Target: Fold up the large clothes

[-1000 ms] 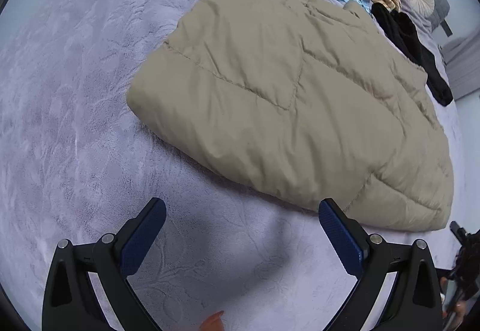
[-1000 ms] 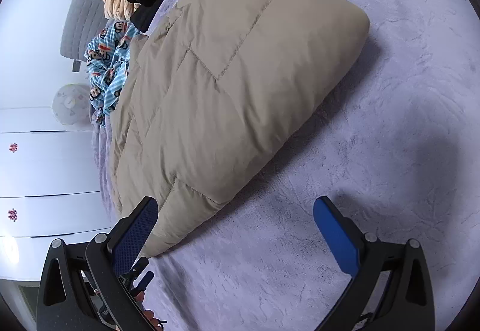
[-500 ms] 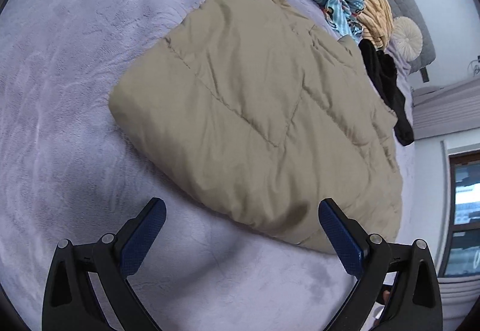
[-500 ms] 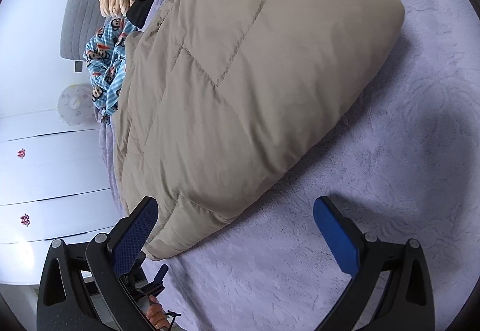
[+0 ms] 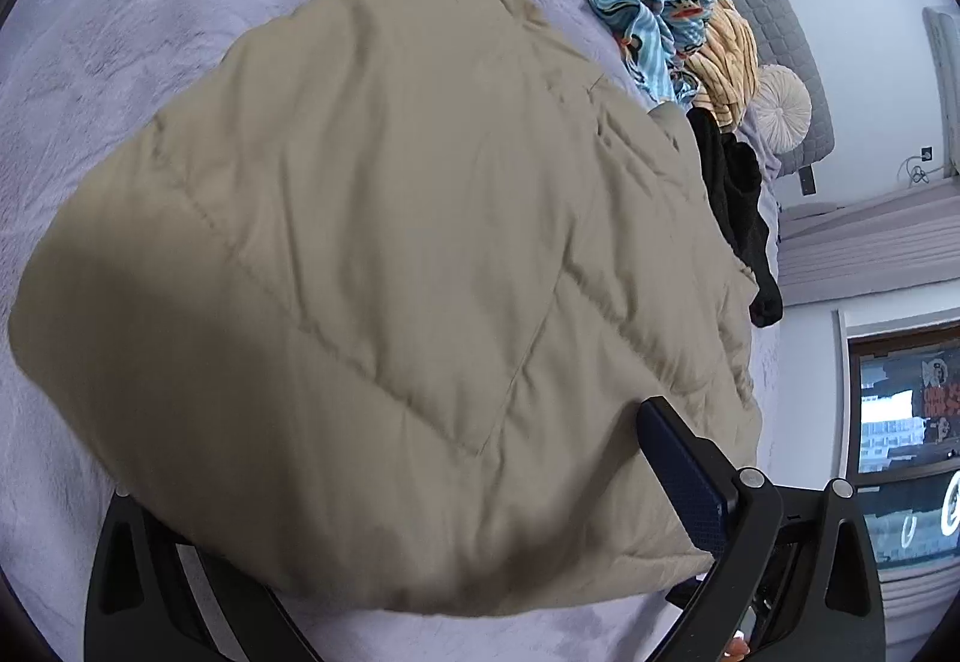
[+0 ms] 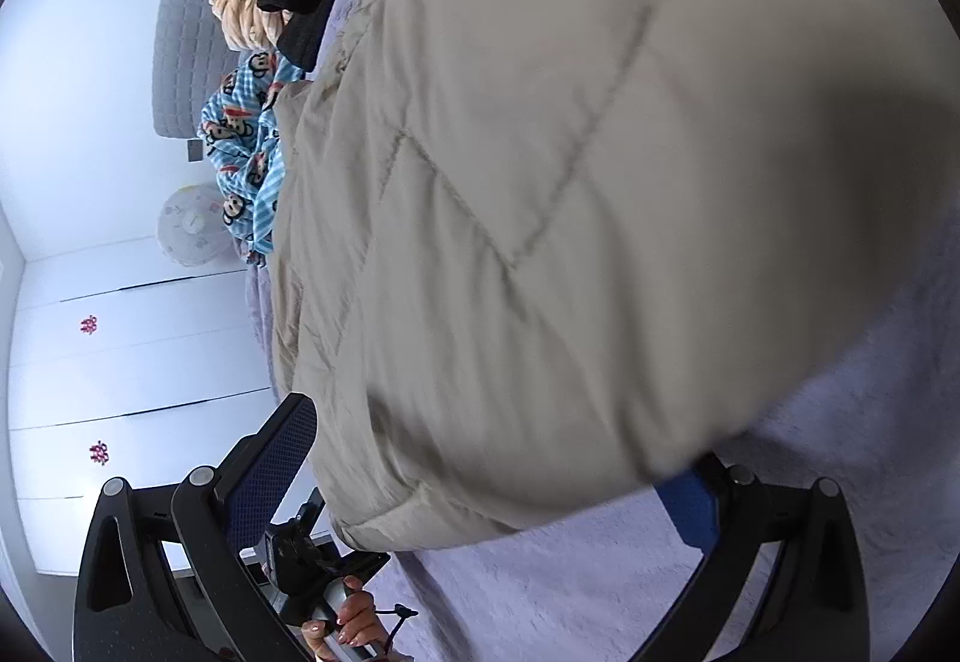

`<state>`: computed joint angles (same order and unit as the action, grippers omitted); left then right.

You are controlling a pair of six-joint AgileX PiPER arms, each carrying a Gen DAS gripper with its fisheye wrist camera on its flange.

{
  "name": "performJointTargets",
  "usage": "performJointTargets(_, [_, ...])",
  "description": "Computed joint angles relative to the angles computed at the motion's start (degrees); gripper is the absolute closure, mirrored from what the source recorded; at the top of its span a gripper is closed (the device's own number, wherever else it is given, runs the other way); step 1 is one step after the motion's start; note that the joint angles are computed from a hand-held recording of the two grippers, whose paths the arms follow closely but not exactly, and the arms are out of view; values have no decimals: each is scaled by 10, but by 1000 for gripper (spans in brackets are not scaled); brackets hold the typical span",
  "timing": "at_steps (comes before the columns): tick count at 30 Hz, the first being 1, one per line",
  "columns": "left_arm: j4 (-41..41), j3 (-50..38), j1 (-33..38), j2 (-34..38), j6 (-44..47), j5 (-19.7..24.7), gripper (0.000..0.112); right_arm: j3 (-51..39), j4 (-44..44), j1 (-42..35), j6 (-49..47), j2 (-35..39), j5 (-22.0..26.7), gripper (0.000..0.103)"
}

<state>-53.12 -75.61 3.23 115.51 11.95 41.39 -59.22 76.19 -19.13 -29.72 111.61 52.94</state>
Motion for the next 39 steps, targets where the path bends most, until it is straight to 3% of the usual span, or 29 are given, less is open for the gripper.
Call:
performJointTargets(6, [23, -50, -9, 54, -55, -37, 11, -48, 20, 23, 5, 52, -24, 0])
performJointTargets(8, [51, -64, -18, 57, -87, -51, 36, -31, 53, 17, -2, 51, -27, 1])
performJointTargets(9, [43, -68, -16, 56, -71, -48, 64, -24, 62, 15, 1, 48, -29, 4])
performJointTargets(10, [26, -71, -14, 55, -51, -44, 77, -22, 59, 12, 15, 47, -30, 26])
performJointTargets(11, [29, -68, -15, 48, -45, -46, 82, -20, 68, 7, 10, 51, -18, 52])
performJointTargets(12, [44, -68, -21, 36, -37, -48, 90, -14, 80, 4, 2, 48, -13, 64])
performJointTargets(13, [71, -73, -29, 27, -43, -51, 92, -10, 81, 4, -3, 40, -15, 69])
performJointTargets(16, [141, -67, -51, -14, -51, -64, 94, -2, 61, 8, -7, 4, -25, 80])
performJointTargets(22, [104, -22, -39, -90, 30, -41, 94, 43, 17, 3, 0, -86, -27, 82])
performJointTargets(28, [85, 93, -16, -198, 115, -5, 94, 150, -24, -19, 15, -197, -17, 82])
performJointTargets(34, [96, 276, 18, -359, 133, 36, 94, 241, -114, -104, 36, -284, 53, 82])
performJointTargets(39, [134, 413, 47, -505, 104, 85, 94, 326, -178, -214, -6, -351, 131, 82])
